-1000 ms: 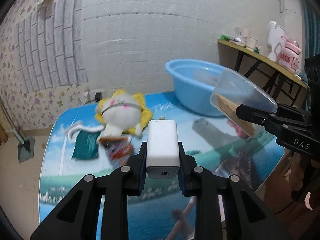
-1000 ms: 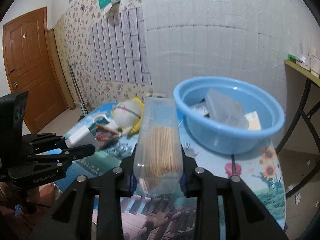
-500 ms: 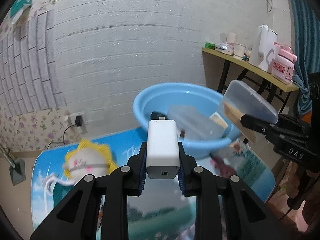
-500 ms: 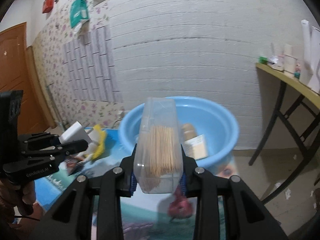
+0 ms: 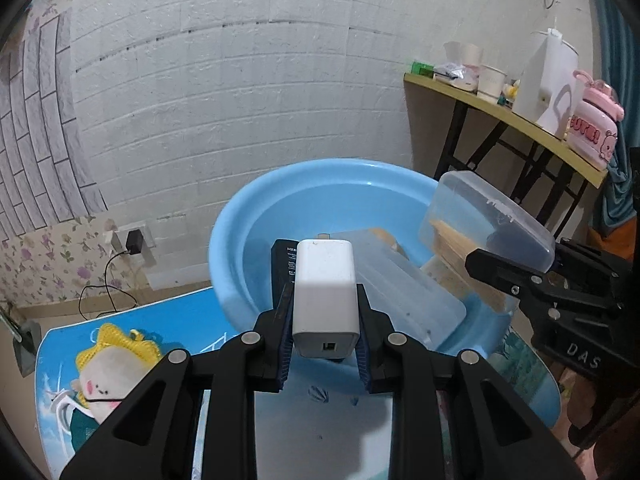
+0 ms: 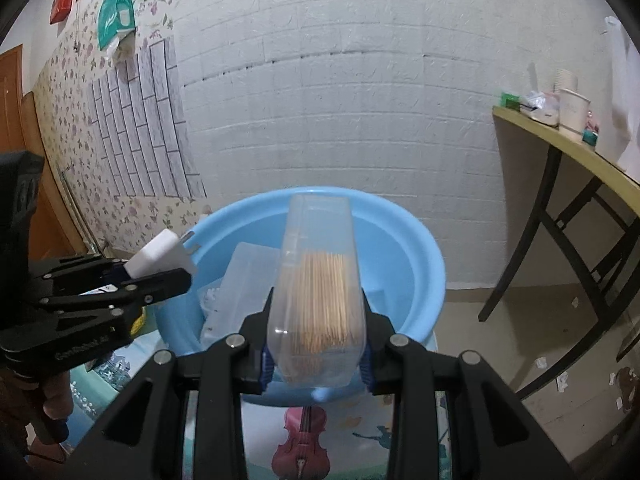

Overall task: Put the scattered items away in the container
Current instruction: 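Open left gripper releasing charger while right gripper releases toothpick box into basin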

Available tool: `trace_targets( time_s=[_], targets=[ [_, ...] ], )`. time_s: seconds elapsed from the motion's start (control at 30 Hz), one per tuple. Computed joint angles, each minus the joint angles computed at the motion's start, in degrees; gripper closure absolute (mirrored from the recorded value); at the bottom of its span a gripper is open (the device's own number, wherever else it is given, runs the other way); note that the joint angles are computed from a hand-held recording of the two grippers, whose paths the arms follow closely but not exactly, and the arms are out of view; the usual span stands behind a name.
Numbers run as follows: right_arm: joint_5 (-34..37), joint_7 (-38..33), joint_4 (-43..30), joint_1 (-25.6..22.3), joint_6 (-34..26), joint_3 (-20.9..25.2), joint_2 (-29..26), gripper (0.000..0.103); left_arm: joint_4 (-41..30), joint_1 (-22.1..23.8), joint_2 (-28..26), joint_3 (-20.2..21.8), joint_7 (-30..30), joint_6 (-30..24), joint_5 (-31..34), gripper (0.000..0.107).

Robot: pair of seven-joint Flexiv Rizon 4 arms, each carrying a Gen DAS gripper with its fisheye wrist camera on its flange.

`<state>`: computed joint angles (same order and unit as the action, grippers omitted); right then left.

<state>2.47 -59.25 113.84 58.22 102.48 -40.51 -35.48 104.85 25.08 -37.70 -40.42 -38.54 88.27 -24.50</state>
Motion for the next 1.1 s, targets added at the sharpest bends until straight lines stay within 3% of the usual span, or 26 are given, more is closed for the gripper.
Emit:
trace_targets(
  time_s=[0.3,0.47,0.73,0.9,1.1],
  targets=[
    [-4.7,1.8,-2.4,-5.2,-3.8,4.7,0.3,0.071,-3.8,-6.7,-0.9,7.6,-1.4,-1.8,-0.3,0.082],
    [-7.5,2.8,-2.8,-7.5,-3.8,7.1,0.3,0.07,-4.4,-8.2,-0.9,9.2,-1.3,-2.0,-1.3,0.082],
    [-10.9,4.4,-2.8,-6.6,-5.7,5.6,0.2,0.067,-2.7,-6.4,-0.7,6.7,-0.7,-0.1,-1.3,0.078],
    [-11.4,5.5,-1.8,-7.4,-5.3,7.0,1.4,0.055,-1.3,-5.1,-0.3,5.5,-0.9,1.4,0.1,0.076],
    [-11.3,6.0,0.4,-3.7,-4.7,3.5,2.4,0.055,1.7,-0.8,0.6,1.2,-1.9,2.7,1.7,0.075]
  ],
)
